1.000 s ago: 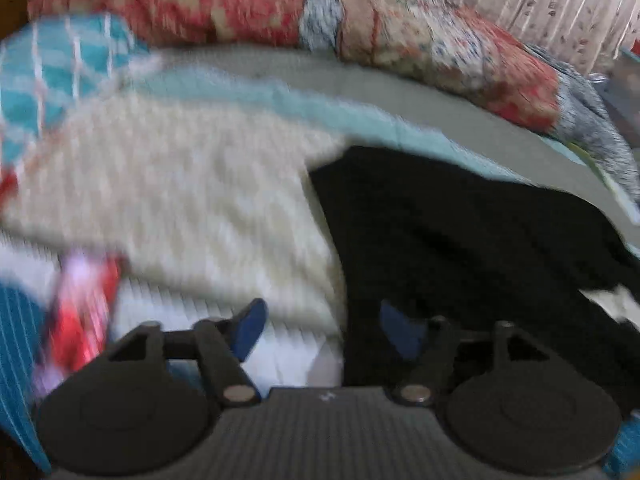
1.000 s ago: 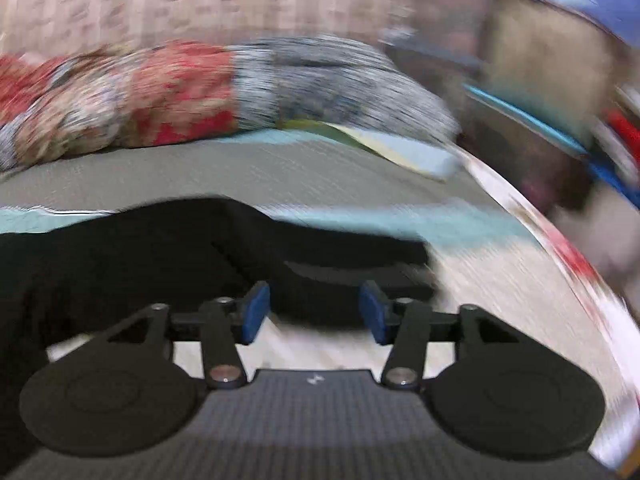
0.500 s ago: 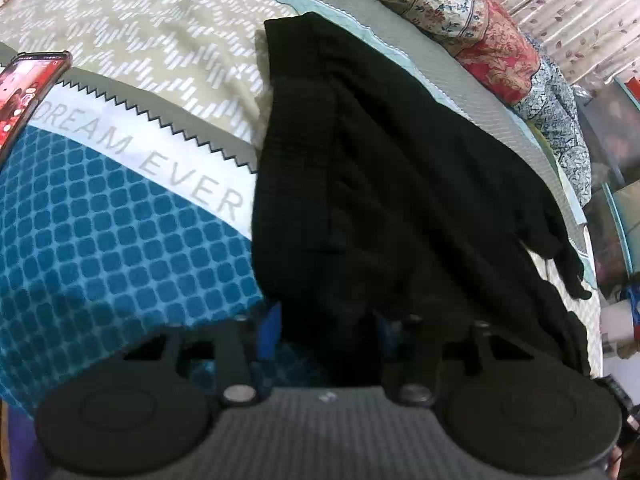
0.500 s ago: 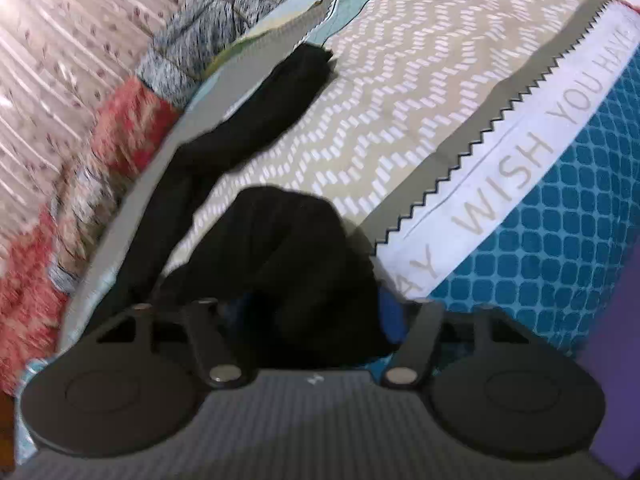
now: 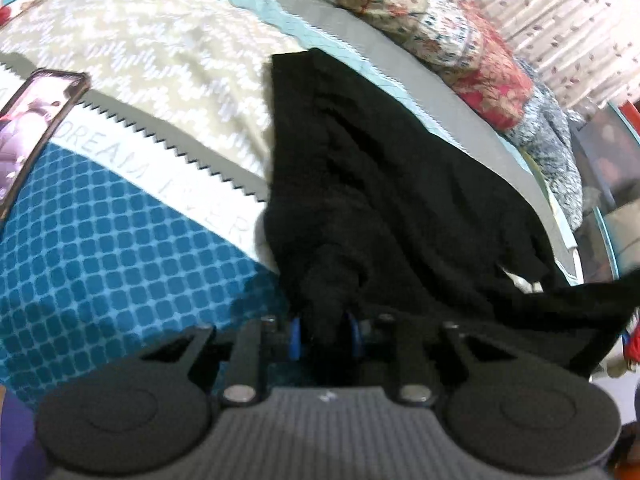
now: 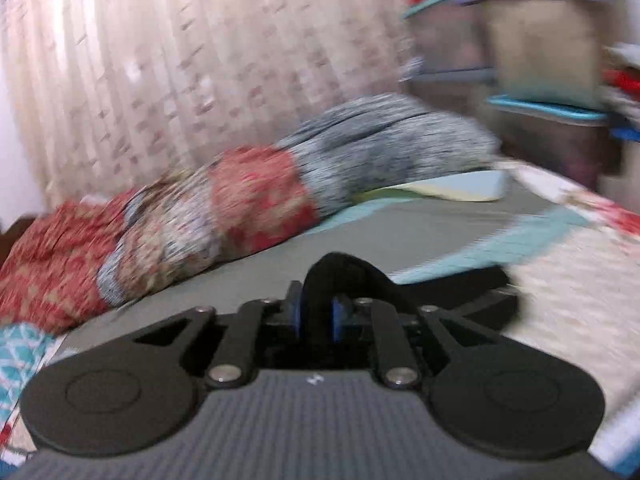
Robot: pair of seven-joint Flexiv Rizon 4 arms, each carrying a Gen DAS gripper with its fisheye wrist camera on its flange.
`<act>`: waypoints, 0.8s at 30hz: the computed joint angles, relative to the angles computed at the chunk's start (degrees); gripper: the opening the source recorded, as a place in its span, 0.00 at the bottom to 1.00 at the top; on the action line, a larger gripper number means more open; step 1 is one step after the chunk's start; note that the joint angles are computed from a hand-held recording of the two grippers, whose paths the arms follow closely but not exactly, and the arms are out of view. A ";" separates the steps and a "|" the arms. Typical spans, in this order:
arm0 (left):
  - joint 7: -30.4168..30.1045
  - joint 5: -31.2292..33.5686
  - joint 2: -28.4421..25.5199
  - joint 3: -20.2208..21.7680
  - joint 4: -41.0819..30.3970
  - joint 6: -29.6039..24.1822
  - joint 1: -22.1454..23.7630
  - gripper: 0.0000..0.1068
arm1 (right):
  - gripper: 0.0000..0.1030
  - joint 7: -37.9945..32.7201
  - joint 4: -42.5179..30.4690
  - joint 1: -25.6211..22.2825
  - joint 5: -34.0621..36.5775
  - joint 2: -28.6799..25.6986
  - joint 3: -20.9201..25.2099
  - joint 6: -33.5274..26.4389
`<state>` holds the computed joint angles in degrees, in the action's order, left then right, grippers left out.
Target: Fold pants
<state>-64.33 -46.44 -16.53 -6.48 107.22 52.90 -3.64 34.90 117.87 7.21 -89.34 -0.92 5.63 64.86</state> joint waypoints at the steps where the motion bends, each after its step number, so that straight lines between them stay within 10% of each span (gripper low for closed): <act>1: -0.57 0.14 -0.19 0.19 -0.19 -0.48 0.19 0.19 | 0.55 -3.08 -3.15 -1.25 0.36 -4.00 -0.72 5.67; 4: -0.68 -1.36 -0.45 -0.01 -0.45 -1.86 0.91 0.19 | 0.55 -12.99 -6.35 1.64 8.21 -9.44 -2.52 1.74; 9: -0.85 2.04 -1.30 0.47 -1.43 -2.78 0.46 0.43 | 0.57 8.26 4.56 -2.35 -4.07 -1.89 -2.85 3.76; 14: -1.80 3.18 -2.56 -0.16 -2.41 -4.33 0.45 0.55 | 0.76 6.60 13.10 -1.44 3.74 2.81 1.21 -1.70; 18: -2.77 2.39 -2.22 -0.47 -1.65 -3.92 -0.03 0.51 | 0.76 14.72 15.36 -2.50 2.38 0.85 -0.22 5.08; 20: -3.37 3.45 -1.95 -0.24 -1.31 -3.47 -0.54 0.24 | 0.75 18.60 15.25 -3.31 0.28 -1.12 -1.15 8.98; 21: -3.82 4.13 -1.96 -0.13 -1.45 -3.91 -0.64 0.21 | 0.60 19.12 14.60 -3.19 -0.43 -1.97 -1.16 8.85; 22: -4.74 4.95 -1.87 0.10 -1.50 -3.75 -0.90 0.20 | 0.25 16.16 14.09 -2.50 1.89 -1.91 -0.57 6.98; 24: -5.79 6.33 -1.62 0.34 -1.86 -3.29 -1.17 0.18 | 0.16 12.90 14.33 -2.54 4.48 -0.55 -0.53 7.11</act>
